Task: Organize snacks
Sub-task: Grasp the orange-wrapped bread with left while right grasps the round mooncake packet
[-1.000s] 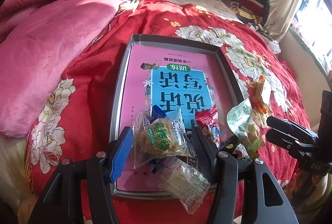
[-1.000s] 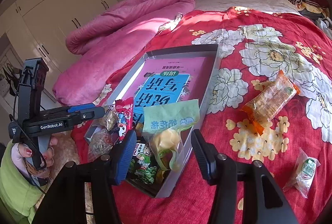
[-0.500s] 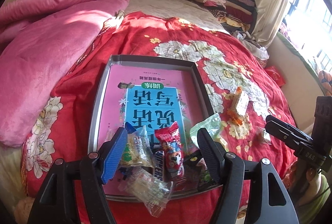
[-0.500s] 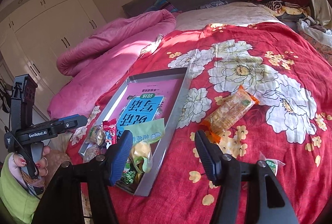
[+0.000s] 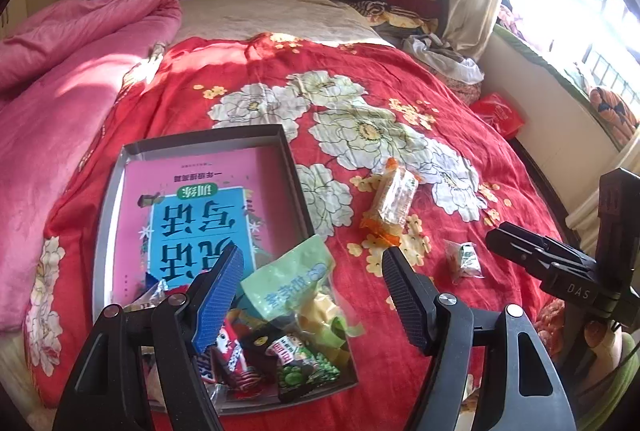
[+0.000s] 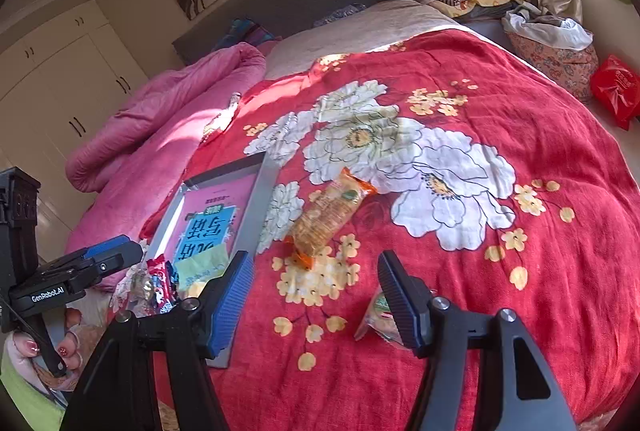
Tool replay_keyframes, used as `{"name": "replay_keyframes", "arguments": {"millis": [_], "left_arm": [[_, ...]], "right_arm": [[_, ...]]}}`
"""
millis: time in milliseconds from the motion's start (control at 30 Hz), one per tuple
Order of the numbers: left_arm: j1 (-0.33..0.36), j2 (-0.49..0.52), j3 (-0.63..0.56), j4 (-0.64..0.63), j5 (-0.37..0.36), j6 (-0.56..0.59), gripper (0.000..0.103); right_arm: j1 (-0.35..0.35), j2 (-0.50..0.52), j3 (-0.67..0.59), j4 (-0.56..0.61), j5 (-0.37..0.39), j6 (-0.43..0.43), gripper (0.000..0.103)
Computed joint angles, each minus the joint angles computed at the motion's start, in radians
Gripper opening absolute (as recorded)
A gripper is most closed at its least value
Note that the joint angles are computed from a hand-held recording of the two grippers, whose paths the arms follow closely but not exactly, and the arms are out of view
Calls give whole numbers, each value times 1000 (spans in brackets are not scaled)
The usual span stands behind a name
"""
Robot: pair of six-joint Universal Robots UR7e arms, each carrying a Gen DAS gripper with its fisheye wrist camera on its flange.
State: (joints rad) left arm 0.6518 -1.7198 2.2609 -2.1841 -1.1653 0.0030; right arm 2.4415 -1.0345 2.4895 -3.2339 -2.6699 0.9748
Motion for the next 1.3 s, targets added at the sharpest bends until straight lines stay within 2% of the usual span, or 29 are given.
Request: {"name": "replay_keyframes", "arguments": {"millis": [100,333,433,533,667,767,833,933,1000,1067,1167,1300], "left_arm": [[-26,34,14,-21,-5,1,74],[-55,139,30,-81,-15,12,74],[-59,189,33,-115,-15,22,74],[-57,249,29,-152,-14,36,74],[-54,335,13,-195,-9,52,74],[-54,398,0,-228,8,62,74],[-54,440,-10,-235,28,62,74],[-43,492,-23,-246,36,63,73],[-32,518,-31,-245,33,56,68],[-19,531,-35,-248,4,55,40],[-20,525,-22,-272,-9,55,37],[-13,471,-9,-279,-51,50,37]], "right_arm": [[-6,-27,12,115,3,99,64],[-34,-41,28,242,30,196,64],[-57,-30,41,196,53,183,64],[-89,-12,54,108,84,129,64],[-146,8,59,56,128,70,62],[-166,14,52,75,124,43,49],[-174,15,50,80,124,26,37],[-169,21,63,8,122,-2,36],[-161,17,62,6,108,-9,36],[-155,21,64,-34,105,-29,35],[-149,28,61,-70,104,-58,35],[-139,41,55,-122,96,-93,35]]}}
